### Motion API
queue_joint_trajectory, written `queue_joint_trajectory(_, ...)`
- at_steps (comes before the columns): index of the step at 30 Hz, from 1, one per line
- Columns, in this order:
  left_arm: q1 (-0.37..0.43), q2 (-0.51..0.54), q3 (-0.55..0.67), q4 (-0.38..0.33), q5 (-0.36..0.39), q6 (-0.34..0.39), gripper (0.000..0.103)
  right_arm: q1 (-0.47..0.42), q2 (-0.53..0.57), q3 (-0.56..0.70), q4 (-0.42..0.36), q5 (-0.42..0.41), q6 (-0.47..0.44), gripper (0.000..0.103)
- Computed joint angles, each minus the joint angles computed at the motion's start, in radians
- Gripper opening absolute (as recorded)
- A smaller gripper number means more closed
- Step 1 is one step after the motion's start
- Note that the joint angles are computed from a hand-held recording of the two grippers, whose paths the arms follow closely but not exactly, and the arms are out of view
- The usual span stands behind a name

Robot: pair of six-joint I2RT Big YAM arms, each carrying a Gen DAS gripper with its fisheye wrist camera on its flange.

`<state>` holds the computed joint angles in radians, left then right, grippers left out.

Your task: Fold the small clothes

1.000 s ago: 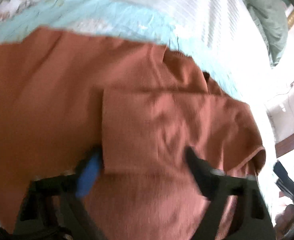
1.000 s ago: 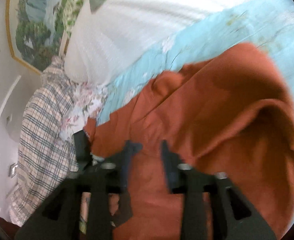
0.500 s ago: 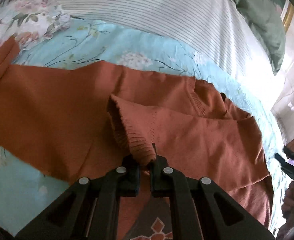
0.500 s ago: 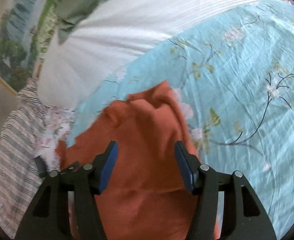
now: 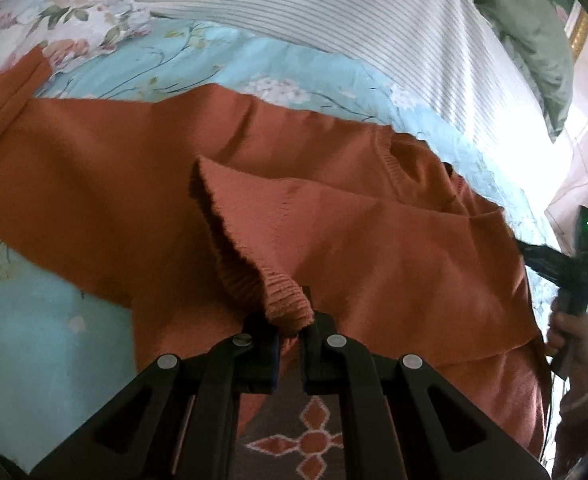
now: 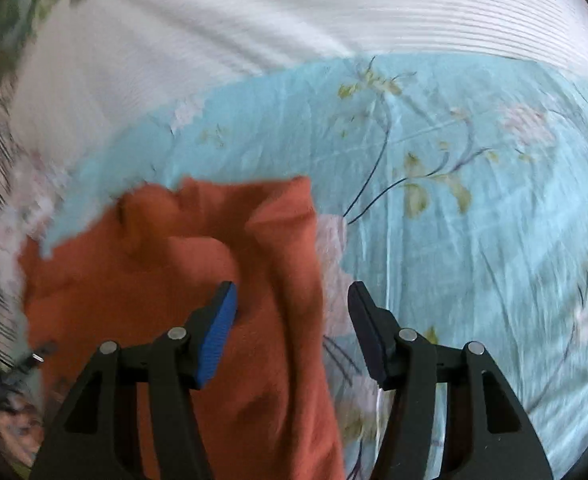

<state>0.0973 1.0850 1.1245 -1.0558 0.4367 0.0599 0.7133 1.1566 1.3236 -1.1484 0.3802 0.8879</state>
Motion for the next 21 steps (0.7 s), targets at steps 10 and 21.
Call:
queue_joint_trajectory(10,-0.083,0.013,0.005,0.036,-0.019,-0.014,0.006,-0.145,-0.232,-0.201,0.087,-0.004,0.179,0.006)
queue_joint_trajectory(21,-0.067,0.035,-0.01,0.044,-0.024,-0.031,0.006,-0.056,-0.071,-0.025,-0.058,0.062,0.046,0.058)
